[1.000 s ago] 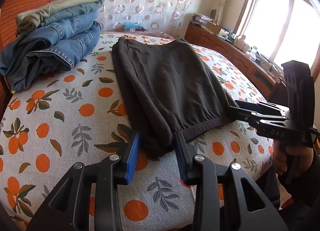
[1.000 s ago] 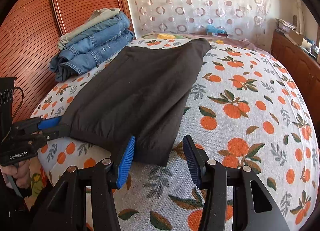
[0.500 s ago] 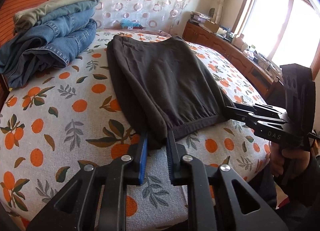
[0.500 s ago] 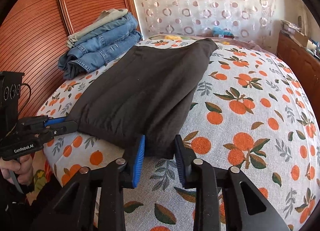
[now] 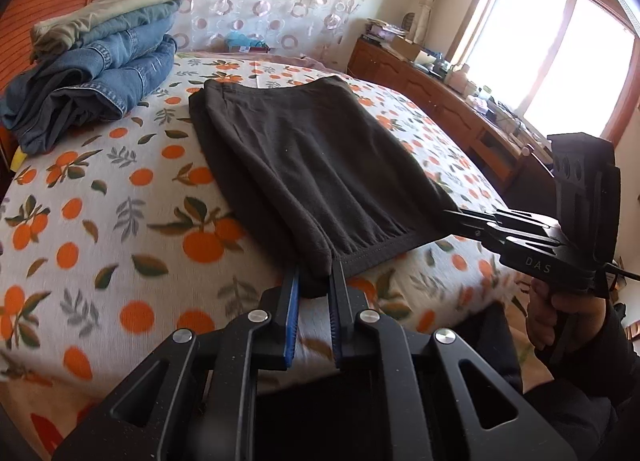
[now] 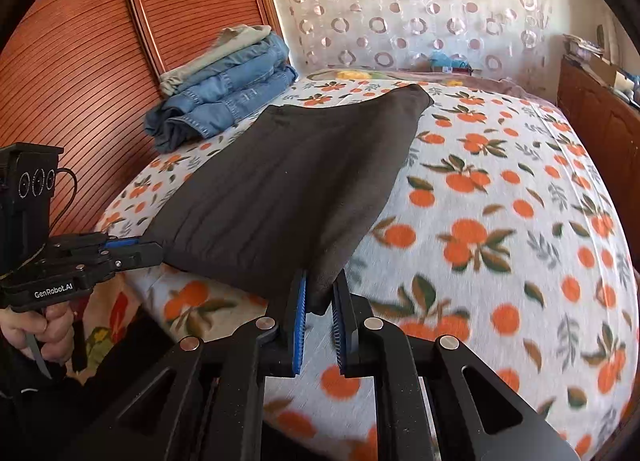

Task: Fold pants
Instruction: 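Grasp the folded end with the left tool while the right tool grasps beside it, fold over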

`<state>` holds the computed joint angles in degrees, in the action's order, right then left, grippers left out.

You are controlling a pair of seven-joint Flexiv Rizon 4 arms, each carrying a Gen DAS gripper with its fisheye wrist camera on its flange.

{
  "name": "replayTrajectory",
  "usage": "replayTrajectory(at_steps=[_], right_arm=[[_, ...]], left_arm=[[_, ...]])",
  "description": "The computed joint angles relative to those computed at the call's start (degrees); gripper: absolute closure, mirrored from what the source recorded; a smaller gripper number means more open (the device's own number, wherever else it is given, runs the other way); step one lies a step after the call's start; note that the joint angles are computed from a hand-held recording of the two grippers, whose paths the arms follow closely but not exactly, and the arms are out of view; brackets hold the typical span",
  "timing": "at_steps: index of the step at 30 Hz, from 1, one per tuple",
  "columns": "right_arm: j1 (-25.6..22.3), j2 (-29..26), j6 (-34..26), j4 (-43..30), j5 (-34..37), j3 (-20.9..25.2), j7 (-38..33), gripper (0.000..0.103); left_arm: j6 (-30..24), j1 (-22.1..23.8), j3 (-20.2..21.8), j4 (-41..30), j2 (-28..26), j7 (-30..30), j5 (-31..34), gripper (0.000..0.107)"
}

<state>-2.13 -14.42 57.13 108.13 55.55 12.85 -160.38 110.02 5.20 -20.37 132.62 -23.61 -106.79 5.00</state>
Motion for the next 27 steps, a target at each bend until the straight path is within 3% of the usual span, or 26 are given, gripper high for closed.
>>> replayTrajectory(at_steps=[3, 9, 14, 19, 27], right_arm=[[-0.57, 2.52, -0.77, 1.48, 1.11, 0.03, -0.74, 0.091], [0.06, 7.65, -2.09, 4.37, 3.62, -2.01, -5.16, 0.091], [0.8, 10.06, -4.08, 5.42, 5.7, -4.55, -7.43, 0.091], [1.74, 8.76, -3.76, 4.1, 6.96, -5.69, -8.71, 0.091], [2.03, 3.17, -2.44, -1.26, 8.18, -4.21, -9.39, 0.091]], left_arm=[[-0.68, -2.07, 1.45, 1.09, 2.21, -0.13, -0.9, 0.093], [-0.5, -11.67, 9.98, 2.07, 6.35, 2.88, -4.62, 0.093], [0.25, -12.96, 11.02, 2.44, 7.76, 4.31, -5.28, 0.093], [0.57, -12.52, 10.76, 1.33, 6.67, 5.01, -5.5, 0.093], [1.74, -7.15, 8.15, -2.33, 2.04, 4.58, -3.79, 0.093]])
